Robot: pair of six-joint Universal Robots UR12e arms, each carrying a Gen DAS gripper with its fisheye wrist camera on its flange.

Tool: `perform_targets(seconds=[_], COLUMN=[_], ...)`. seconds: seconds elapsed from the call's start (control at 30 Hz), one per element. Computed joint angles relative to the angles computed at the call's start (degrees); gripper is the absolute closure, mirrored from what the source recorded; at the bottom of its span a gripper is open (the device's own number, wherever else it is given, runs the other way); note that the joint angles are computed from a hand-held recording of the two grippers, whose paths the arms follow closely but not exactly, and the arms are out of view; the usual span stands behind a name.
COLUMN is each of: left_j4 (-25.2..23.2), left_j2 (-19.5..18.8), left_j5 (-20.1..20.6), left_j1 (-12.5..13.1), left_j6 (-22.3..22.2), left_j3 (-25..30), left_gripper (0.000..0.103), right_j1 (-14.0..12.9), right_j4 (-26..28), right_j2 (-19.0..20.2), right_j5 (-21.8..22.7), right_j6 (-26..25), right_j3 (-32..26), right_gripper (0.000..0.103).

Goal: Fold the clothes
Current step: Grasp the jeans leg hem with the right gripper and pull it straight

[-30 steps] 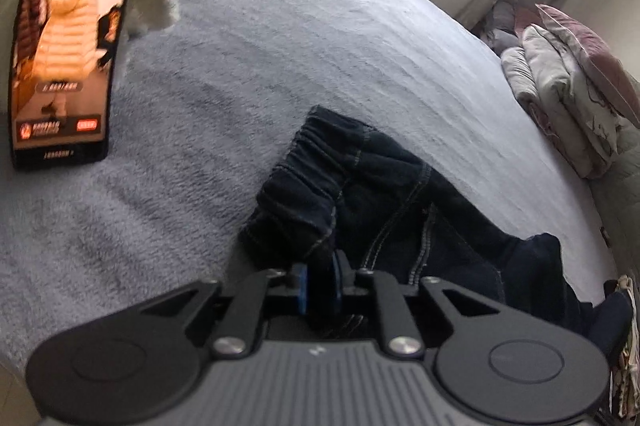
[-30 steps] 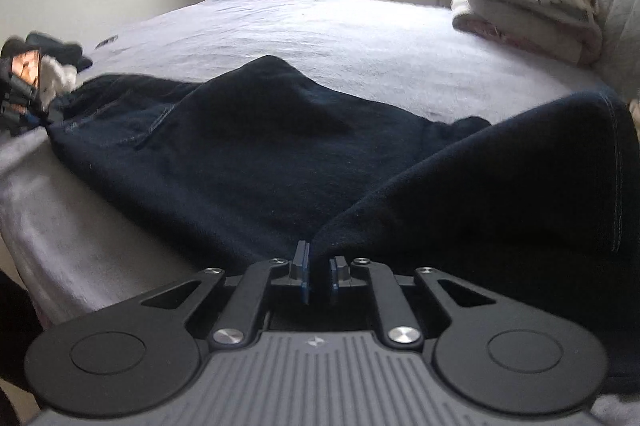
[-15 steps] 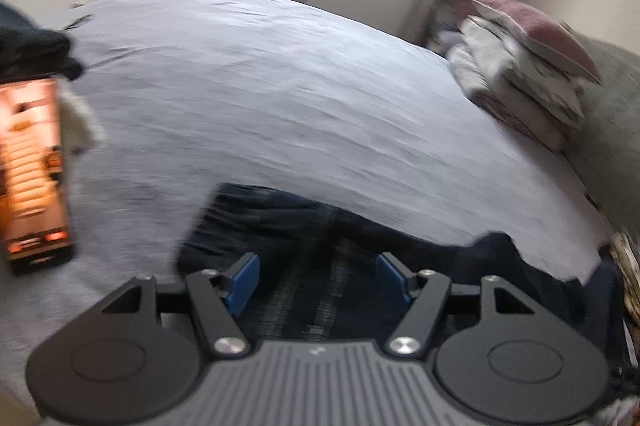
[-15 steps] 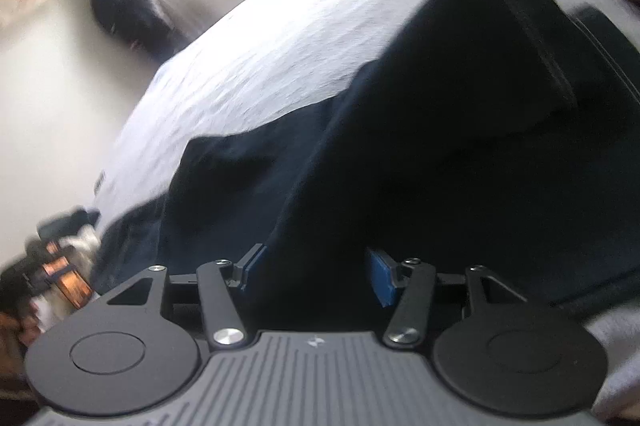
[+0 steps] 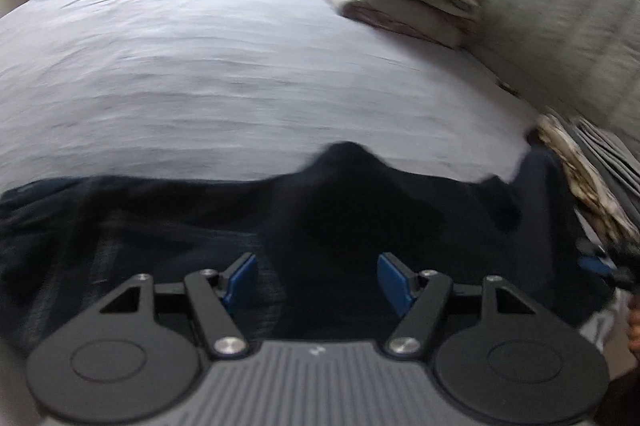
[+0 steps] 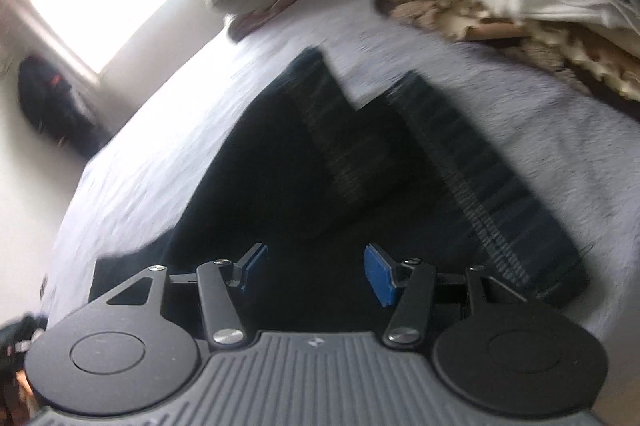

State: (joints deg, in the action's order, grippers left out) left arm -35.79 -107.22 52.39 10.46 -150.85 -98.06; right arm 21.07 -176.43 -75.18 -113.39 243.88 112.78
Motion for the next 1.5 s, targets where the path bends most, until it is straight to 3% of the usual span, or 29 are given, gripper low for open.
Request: perform_targets(seconds=[0.1, 0.27, 0.33, 0.37, 0.4, 0.6, 0.7, 0.83, 1.0, 1.1, 1.33, 1.5], left_j4=[-1.72, -2.44, -2.46, -2.43, -2.24, -2.69, -6.55, -16.03, -24.57, -23.97, -23.92, -23.06], left_j2=[0.16, 0.21, 0.16, 0.15, 0.20, 1.09, 1.59, 2.29, 2.96, 3.41, 4.06, 3.55], left_j5=[-1.18, -2.06, -2.66, -2.93, -3.13, -7.24, -10.51, -14.28, -12.84, -11.05, -9.98, -9.64], left_j1=[-1.53, -3.54, -4.00, -4.22, -4.37, -3.97, -3.70, -3.70, -4.65, -5.06, -4.39, -3.86], left_j6=[3.27, 8.41, 10.32, 11.20, 11.86, 18.05, 23.24, 33.29, 44.22, 46.20, 50.78, 50.99], left_j3=[-0.23, -1.23, -1.61, -1.80, -2.04, -3.27, -3.18, -2.47, -2.15, -3.04, -3.85, -3.48], left_gripper=[0.035, 0.035, 0.035, 0.035, 0.035, 0.035, 0.035, 0.034, 0.034, 0.034, 0.034, 0.034], right_j1=[-0.57, -0.14, 0.50, 0.78, 0.93, 2.01, 2.97, 4.02, 4.74, 5.33, 5.75, 4.34], right_j4=[-1.39, -0.94, 1.22, 2.21, 2.07, 0.80, 3.27, 8.48, 15.29, 17.17, 15.56, 14.06], right_j2=[0.79, 2.94, 3.78, 4.06, 4.02, 0.31, -2.54, -5.30, -6.58, -6.80, -7.98, -8.92], right_j5=[-1.09, -5.94, -9.71, -11.56, -12.49, -15.64, -17.53, -17.99, -16.48, -16.57, -16.38, -12.79], right_j6=[1.58, -0.17, -1.91, -2.77, -2.89, -3.06, -1.78, -2.59, -1.43, 0.45, 3.26, 7.84], right_j3=[0.11, -1.87, -3.12, -3.57, -3.55, -1.00, 0.56, 1.24, 1.47, 1.80, 3.36, 5.11], right_gripper=[0.046, 0.048, 0.066, 0.081, 0.083, 0.085, 0.086, 0.087, 0.087, 0.088, 0.088, 0.088])
